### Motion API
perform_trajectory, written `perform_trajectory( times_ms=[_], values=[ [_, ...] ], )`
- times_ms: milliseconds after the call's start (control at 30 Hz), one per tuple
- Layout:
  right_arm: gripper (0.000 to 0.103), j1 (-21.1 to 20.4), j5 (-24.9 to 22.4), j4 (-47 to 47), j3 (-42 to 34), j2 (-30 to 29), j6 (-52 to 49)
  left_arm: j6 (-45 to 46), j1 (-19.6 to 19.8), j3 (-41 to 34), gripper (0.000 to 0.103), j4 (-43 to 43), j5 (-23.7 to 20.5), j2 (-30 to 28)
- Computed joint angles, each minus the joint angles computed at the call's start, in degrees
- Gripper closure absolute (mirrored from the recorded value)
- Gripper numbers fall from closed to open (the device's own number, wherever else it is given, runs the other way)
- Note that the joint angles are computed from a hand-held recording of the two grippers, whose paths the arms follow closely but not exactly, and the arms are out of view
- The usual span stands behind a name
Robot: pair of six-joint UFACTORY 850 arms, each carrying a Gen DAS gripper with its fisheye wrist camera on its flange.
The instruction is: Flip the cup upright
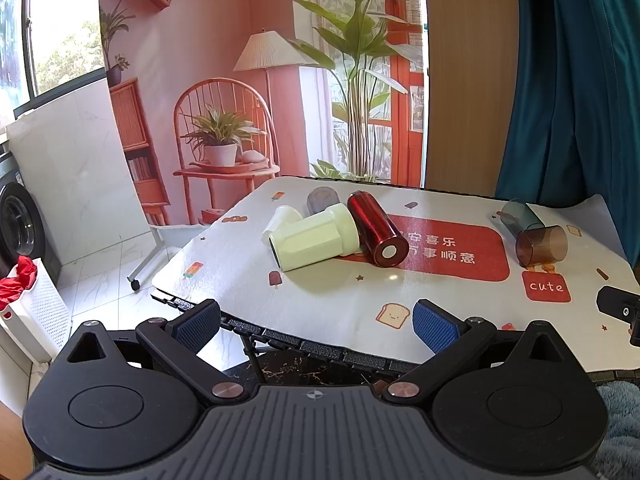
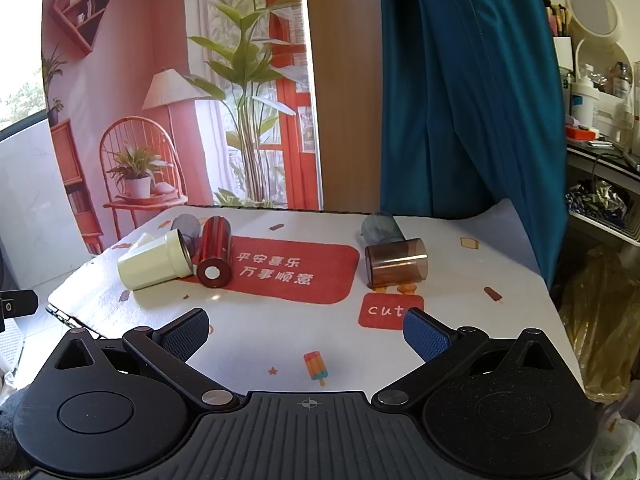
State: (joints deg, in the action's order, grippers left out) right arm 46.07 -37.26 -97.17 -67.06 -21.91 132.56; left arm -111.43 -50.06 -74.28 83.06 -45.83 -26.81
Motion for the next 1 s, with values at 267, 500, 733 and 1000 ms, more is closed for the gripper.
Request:
perform_trajectory(
  times_ms=[267,500,733,1000],
  values=[
    [0.000,0.2,0.0,-0.2,0.1,-0.1,0.6,0.0,0.0,0.0,0.000,0.0,0.0,0.0],
    [0.000,0.3,0.0,-0.2,0.1,-0.2,0.7,-0.1,0.0,0.0,0.000,0.0,0.0,0.0],
    [0.000,0.2,0.3,0.0,0.0,-0.2,0.7,0.0,0.0,0.1,0.000,-0.1,0.1,0.0],
    [0.000,0.1,0.5,0.2,0.0,-0.1,0.6,-0.2,0.0,0.1,0.000,-0.1,0.0,0.1]
  ],
)
